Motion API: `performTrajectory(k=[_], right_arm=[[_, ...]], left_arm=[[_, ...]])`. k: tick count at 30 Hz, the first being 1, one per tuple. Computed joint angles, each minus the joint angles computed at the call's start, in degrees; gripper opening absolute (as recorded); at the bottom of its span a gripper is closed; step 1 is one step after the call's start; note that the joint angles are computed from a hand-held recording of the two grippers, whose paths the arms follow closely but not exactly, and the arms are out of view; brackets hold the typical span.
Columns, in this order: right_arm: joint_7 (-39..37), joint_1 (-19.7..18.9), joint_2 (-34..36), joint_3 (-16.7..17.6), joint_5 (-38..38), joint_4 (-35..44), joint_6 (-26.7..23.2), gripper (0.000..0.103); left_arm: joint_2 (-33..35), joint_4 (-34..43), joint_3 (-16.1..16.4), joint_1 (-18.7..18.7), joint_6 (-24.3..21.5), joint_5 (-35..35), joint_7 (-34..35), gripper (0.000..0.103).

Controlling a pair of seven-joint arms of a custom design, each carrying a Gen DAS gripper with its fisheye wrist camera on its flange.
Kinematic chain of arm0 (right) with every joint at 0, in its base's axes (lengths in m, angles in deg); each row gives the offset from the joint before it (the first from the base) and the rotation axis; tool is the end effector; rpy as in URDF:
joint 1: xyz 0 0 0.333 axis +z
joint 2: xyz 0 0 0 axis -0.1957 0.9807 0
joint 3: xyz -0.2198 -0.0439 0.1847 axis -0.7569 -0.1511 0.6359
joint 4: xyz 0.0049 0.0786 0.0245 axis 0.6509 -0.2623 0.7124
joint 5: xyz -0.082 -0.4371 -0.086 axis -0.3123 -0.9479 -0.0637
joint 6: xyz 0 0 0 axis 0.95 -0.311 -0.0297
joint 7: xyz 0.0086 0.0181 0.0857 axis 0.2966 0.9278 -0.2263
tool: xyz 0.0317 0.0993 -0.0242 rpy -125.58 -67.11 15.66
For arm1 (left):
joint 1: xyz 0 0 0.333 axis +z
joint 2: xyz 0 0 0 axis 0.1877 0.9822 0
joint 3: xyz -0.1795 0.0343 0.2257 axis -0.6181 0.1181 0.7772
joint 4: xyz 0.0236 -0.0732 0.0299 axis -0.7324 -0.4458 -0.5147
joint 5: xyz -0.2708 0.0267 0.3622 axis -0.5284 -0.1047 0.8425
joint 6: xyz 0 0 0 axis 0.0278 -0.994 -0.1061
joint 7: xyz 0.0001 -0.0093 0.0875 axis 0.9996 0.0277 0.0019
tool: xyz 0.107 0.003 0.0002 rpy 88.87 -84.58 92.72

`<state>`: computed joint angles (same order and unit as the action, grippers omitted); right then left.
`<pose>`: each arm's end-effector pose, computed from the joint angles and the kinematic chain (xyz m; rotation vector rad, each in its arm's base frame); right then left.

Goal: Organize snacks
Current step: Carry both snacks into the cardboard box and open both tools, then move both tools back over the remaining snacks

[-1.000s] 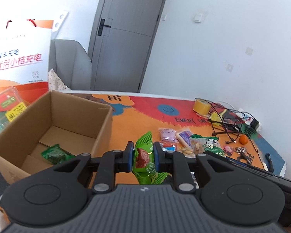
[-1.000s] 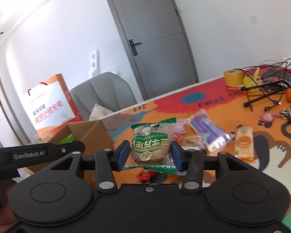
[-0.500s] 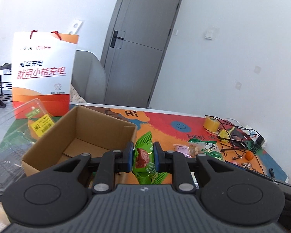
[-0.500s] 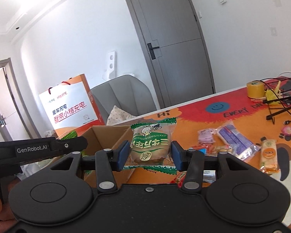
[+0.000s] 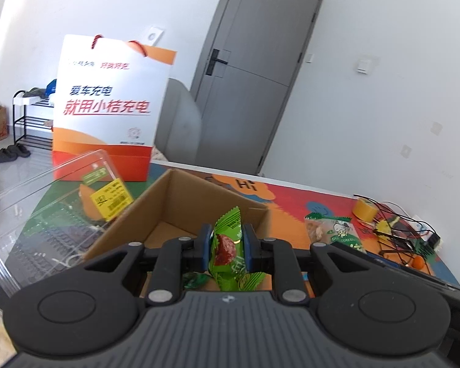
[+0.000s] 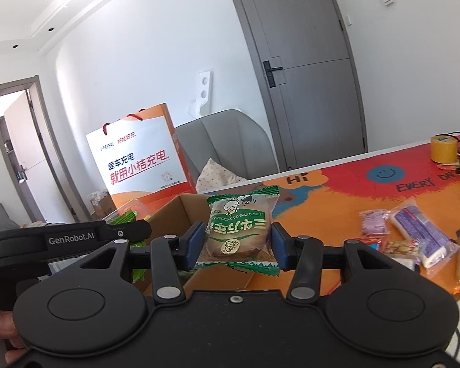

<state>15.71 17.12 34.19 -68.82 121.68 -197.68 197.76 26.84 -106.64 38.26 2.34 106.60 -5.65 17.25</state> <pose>0.5297 0.1713 0.5348 -1.4979 1.2854 -0.5361 0.5196 -0.3054 0.5499 -1.7555 1.4670 -1.2142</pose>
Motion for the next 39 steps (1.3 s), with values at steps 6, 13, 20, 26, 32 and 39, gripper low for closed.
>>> performTrajectory(k=[6, 13, 20, 26, 32, 39], right_arm=[[1.6, -0.5, 2.6, 1.4, -2.1, 2.5, -2.2, 0.047], [2.5, -1.4, 5.5, 3.2, -2.8, 5.3, -5.0, 0.047], [4.4, -2.8, 6.1, 4.4, -3.8, 6.1, -9.5, 0.049], [13.2, -4.9, 5.2, 5.0, -10.3, 4.2, -9.1, 0.066], [17.4, -5.4, 2.7, 4.3, -13.6, 0.8, -6.9, 0.076], [24.0, -7.2, -0.2, 4.0, -19.4, -3.5, -4.8, 0.083]], left_arm=[[-0.2, -0.8, 0.8, 0.5, -1.3, -1.3, 0.2, 0.021], [-2.7, -2.8, 0.7, 1.6, -2.9, -0.8, -1.3, 0.037], [-4.4, -4.0, 0.4, 2.3, -4.3, -0.9, -2.0, 0.051], [-4.6, -4.2, -0.4, 2.9, -4.2, 0.1, -3.2, 0.076], [-3.6, -3.3, -0.6, 1.9, -4.5, -0.1, -2.5, 0.084], [-1.2, -1.2, -0.8, -0.1, -4.4, -0.8, -0.3, 0.086]])
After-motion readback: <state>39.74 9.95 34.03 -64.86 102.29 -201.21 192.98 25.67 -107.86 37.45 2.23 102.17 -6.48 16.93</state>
